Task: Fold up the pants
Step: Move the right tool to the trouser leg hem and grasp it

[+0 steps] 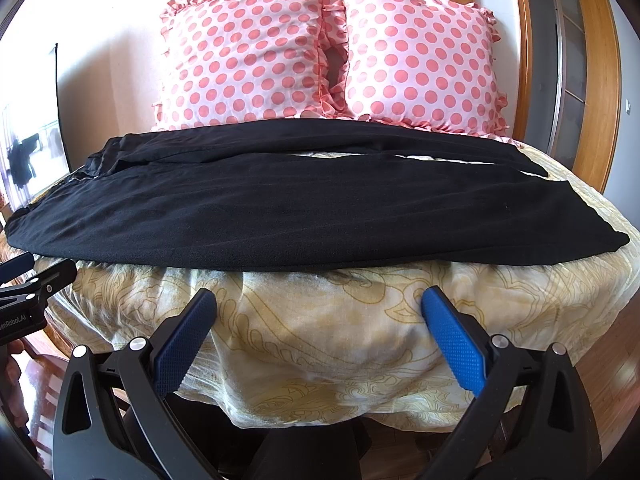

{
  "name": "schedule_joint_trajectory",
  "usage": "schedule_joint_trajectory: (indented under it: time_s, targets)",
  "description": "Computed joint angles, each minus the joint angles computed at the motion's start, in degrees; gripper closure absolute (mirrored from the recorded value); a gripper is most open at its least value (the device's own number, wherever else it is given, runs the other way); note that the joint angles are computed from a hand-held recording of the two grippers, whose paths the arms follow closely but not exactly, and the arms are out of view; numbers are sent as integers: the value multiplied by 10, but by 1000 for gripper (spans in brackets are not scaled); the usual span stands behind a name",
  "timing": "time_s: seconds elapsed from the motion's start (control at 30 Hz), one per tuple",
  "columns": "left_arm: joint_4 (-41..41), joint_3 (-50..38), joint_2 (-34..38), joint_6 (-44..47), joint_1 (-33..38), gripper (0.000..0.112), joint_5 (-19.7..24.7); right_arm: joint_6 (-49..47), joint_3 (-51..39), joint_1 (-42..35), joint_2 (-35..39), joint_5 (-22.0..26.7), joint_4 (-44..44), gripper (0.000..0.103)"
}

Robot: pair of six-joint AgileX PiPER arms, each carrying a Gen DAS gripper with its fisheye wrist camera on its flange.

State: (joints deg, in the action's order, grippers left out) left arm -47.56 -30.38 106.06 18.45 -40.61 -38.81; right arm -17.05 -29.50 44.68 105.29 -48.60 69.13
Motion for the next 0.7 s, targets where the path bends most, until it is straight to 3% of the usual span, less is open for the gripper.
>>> schedule_joint_trajectory:
  time_s: [0.3,0.37,0.47,0.6,0.7]
  targets:
    - [17,4,-5,-4,7,11,7,7,3,-6,0,12,-20,2]
    - [67,13,-22,-29,27,11,32,52,31,-24,-23,20,-75,2]
    - [165,58,-71,-106,54,11,21,132,92,-42,-73,-4,-141,2]
    - [159,74,-134,-80,47,11,6,31,119,-70,-180,-19,-89,2]
    - [169,32,-148,-56,77,11,41,-94,80,-173,-250,51,-64,2]
